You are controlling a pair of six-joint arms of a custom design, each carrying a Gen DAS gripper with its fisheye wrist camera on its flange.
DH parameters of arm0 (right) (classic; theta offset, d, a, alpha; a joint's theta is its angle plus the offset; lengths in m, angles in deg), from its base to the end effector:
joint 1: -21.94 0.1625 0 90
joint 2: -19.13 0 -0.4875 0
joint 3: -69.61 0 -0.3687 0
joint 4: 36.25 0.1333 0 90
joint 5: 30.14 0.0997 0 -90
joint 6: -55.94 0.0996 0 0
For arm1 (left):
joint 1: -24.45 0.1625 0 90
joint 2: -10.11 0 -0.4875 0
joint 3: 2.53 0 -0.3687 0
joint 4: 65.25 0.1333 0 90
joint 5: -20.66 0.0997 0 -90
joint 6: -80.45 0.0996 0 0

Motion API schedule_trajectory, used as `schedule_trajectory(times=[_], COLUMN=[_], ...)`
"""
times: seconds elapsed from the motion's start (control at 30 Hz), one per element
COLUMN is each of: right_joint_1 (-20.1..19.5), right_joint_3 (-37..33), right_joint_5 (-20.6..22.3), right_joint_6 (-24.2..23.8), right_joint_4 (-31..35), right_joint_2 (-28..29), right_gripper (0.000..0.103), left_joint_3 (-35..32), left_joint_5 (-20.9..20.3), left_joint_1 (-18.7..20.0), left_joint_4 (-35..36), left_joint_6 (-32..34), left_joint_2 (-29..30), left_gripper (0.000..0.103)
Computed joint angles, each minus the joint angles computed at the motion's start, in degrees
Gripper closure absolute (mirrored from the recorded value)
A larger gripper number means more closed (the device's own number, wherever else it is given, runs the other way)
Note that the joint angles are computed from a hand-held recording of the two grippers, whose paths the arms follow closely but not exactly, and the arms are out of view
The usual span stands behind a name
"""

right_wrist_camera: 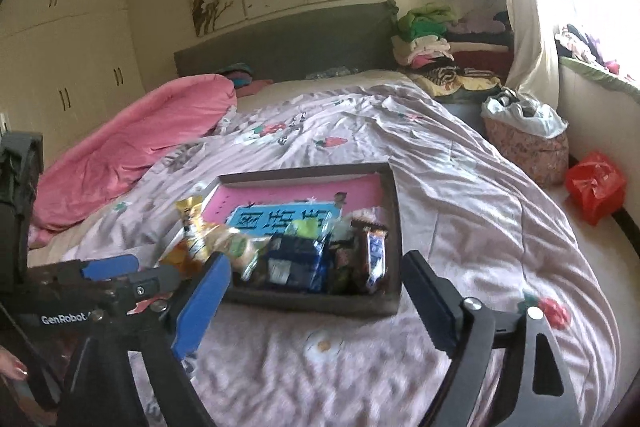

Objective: Organize snacks

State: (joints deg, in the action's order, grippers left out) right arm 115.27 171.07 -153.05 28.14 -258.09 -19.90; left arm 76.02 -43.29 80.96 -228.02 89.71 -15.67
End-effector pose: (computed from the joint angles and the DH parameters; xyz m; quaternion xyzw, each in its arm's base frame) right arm 0.1175 -0.6570 0.2066 0.0562 -0.8028 0.4843 0.3433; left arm -0.2862 -0.7535 0.0310 0.3133 0.9077 -0.2120 0.1815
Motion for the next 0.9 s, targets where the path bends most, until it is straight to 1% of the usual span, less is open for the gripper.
schedule_trajectory(times=[0.07,0.23,0.37,0.53,0.63,0.7,0.8,0.9], right_joint_1=[0.53,1.16,1.64,1.70,1.61,1.69,1.64,1.75], right_joint_3=[1.48,4.88,6.65,8.27,8.64,8.55,8.50,8.14], right_joint_5=[-0.74,-1.50,-2.55,-3.01,-3.11,-3.78,-3.69,-3.76], right_joint_6=[1.68,7.03,10.15,10.32,10.31,10.02,9.90,8.76], right_joint_4=[0.32,1.93,2.65,0.11,-0.04,0.43,2.13,2.35], right_joint_2=[-0.36,-1.13,-1.14,-0.37,-0.47,-0.32,-0.19,0.21], right_gripper=[0.013,0.010,0.010,0.009,0.008,0.008,0.008,0.008], left_joint_3=[2.66,7.61,9.88,12.14,12.43,12.37,12.34,12.22], left_joint_5=[0.90,1.37,1.74,1.67,2.08,2.24,2.54,3.08], left_joint_1=[0.04,-0.08,-0.17,-0.07,0.00,0.08,0.17,0.19], left_joint_4=[-1.60,-4.42,-4.54,-4.44,-4.38,-4.21,-4.51,-4.36], left_joint_6=[-0.91,-1.61,-2.12,-2.58,-2.77,-3.10,-3.20,-2.91], left_joint_2=[-1.32,-3.78,-4.76,-5.64,-5.74,-5.77,-5.68,-5.47], left_gripper=[0.024,0.024,0.024,0.024,0.024,0.024,0.024,0.024])
